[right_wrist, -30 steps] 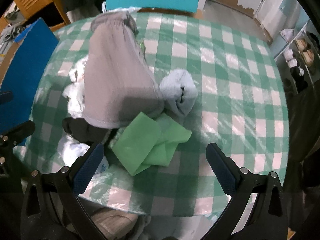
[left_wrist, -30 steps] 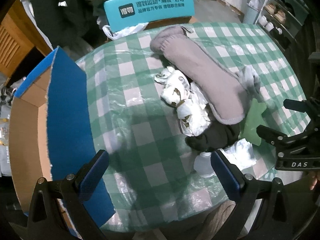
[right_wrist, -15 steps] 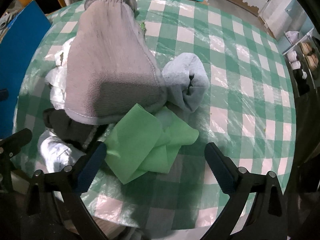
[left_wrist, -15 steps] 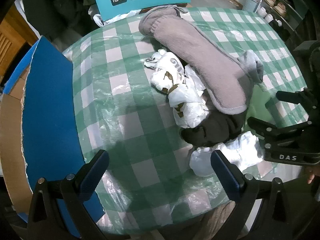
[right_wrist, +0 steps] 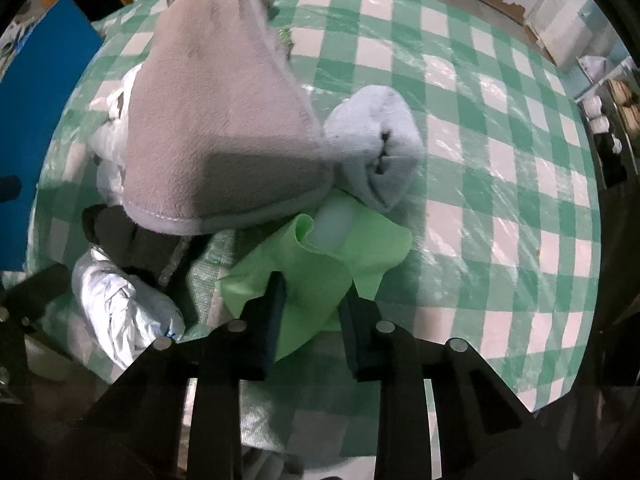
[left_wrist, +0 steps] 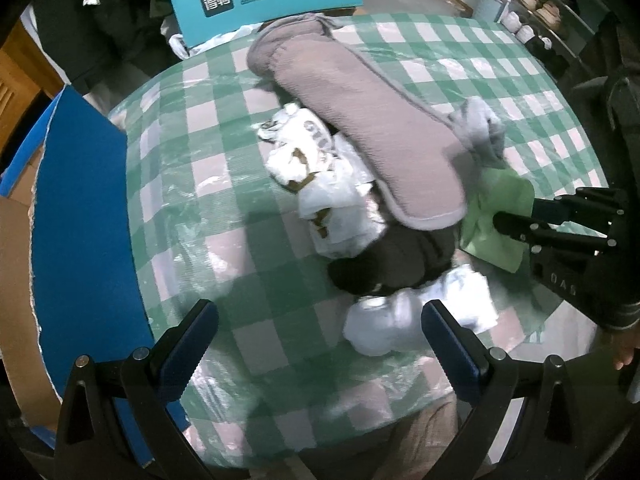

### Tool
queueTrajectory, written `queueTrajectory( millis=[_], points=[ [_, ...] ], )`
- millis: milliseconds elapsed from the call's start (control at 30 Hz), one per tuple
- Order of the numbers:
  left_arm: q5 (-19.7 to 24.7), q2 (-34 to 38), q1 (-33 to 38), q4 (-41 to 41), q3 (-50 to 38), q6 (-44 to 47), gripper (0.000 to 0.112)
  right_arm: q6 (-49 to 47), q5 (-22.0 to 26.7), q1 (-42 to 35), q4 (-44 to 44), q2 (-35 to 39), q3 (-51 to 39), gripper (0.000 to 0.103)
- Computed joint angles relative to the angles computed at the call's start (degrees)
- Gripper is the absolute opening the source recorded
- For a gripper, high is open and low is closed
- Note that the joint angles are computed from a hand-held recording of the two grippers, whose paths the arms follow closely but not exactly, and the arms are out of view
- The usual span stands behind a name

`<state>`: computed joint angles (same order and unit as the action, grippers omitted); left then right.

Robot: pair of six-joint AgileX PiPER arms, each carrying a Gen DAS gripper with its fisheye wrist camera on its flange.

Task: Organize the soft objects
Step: 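Grasp the light blue sock with the left tool while the right tool grasps the green cloth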

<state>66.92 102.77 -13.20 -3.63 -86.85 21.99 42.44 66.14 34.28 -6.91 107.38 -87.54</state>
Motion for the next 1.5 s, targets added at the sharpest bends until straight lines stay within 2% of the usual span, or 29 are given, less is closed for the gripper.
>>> queueTrajectory(
  millis=[267, 433, 667, 733, 800, 867, 900, 933, 1000, 1100, 1167, 1500],
  points=[
    [0.4, -0.6, -3.0, -0.6, 0.8, -2.0, 0.102, 2.4, 0.2, 0.5, -1.3, -3.7, 1.6, 0.016],
    [1.2, -0.2, -4.7, -1.7, 0.3, -3.8, 0.102, 3.4, -2.2, -0.1, -1.4, -7.8, 7.3, 0.016],
    [0.6, -0.3, -7.6, -1.0, 1.4, -5.4, 0.102, 5.4, -3.5, -1.8, -1.2, -9.6, 10.5, 0.017],
    [0.3, -0.2, -8.3, -0.5, 1.9, -5.6, 0.102, 5.8, -3.9, -1.9, -1.3, -10.1, 11.2, 0.024],
    [-0.3, 0.2, -9.0, 0.3, 2.5, -5.8, 0.102, 6.3, -4.4, -1.9, -1.6, -10.4, 11.6, 0.035],
    [-0.7, 0.5, -9.3, 0.7, 3.1, -5.4, 0.102, 6.3, -4.5, -2.0, -1.6, -11.0, 12.1, 0.037],
    [-0.7, 0.8, -9.2, 0.6, 3.2, -4.9, 0.099, 6.1, -4.7, -2.2, -1.4, -11.7, 12.9, 0.039],
    [-0.5, 1.0, -8.9, 0.2, 3.2, -4.5, 0.089, 6.0, -5.0, -2.3, -1.2, -12.0, 13.3, 0.04],
    [0.4, 1.8, -8.1, -0.6, 2.8, -3.6, 0.076, 5.8, -5.6, -2.3, -0.9, -11.8, 13.1, 0.049],
    [0.2, 2.0, -6.5, -1.9, 2.9, -2.3, 0.073, 5.5, -6.3, -2.0, -1.1, -13.0, 14.0, 0.064],
    [0.8, 2.1, -5.8, -2.1, 2.5, -1.5, 0.071, 5.0, -6.9, -1.9, -0.7, -12.5, 13.4, 0.069],
    [2.7, 3.0, -0.4, -2.3, 1.2, 0.7, 0.071, 1.8, -6.2, -0.8, 0.6, -5.3, 7.1, 0.07]
  ],
)
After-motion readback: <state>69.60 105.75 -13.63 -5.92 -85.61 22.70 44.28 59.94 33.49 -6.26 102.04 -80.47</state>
